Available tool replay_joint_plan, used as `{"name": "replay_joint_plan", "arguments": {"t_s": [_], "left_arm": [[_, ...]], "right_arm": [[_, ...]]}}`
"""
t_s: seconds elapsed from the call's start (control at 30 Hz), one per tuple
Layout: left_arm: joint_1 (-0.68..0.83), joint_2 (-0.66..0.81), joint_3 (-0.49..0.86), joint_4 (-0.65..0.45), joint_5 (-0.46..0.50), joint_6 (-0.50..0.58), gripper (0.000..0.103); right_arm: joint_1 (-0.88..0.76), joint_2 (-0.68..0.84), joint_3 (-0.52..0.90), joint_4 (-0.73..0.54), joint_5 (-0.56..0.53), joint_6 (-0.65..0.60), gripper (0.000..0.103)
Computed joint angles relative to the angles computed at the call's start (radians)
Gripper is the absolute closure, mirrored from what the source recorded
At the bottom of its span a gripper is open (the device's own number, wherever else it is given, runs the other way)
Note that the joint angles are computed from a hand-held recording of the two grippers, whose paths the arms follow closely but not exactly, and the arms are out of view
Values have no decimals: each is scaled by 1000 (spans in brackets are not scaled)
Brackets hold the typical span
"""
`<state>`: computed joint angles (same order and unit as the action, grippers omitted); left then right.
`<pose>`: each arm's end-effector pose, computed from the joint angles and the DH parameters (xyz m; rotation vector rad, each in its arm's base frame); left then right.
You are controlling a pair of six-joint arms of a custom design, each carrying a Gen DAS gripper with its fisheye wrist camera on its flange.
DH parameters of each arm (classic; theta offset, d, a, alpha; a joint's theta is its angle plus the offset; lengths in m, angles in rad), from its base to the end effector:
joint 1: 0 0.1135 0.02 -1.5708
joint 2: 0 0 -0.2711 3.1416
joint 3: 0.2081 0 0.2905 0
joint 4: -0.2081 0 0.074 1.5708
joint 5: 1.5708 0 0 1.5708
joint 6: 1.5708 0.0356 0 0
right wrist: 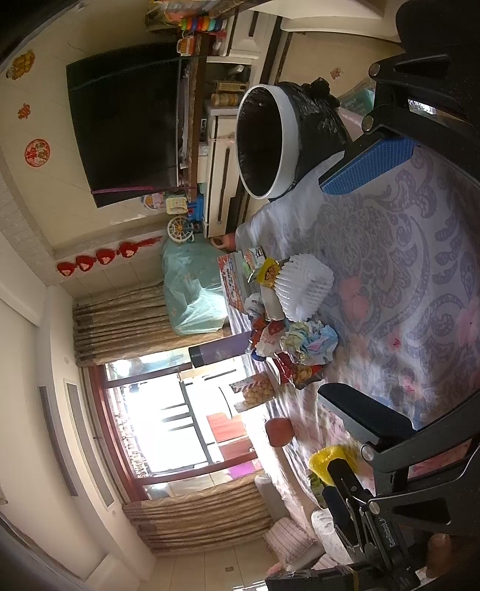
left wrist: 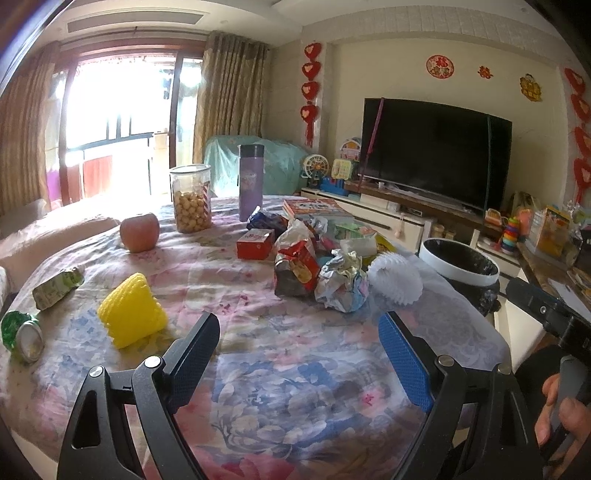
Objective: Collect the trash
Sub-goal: 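Move both tools toward the crumpled foil and white foam net, then grasp the crumpled foil with the left tool while the right tool grasps the white foam net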
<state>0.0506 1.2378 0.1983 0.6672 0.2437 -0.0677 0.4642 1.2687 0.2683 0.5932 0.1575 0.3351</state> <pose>0.2284 0.0030 0.1156 0.0471 1.9390 -0.2480 0.2203 0.1041 0.1223 -0.0253 1.9906 0.3643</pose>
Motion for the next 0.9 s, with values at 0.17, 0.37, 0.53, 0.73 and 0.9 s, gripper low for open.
{"name": "replay_joint_plan", "arguments": {"t_s": [0.17,0.37,0.53,0.73,0.9], "left_arm": [[-3,51,34,4,3,-5,15],[-29,110,75,20,-26,34,15],[-35,160,139,-44,-18,35,15],[-45,284,237,-35,-13,45,15],[-55,350,362,-210,9,27,15]], "right_arm": [[-40,38,24,-16,-55,0,1],[-80,97,65,-28,-110,-11,1],[-114,159,108,-39,-156,-16,1],[-160,258,185,-73,-226,-21,2],[-202,363,287,-137,-278,-28,9]]}}
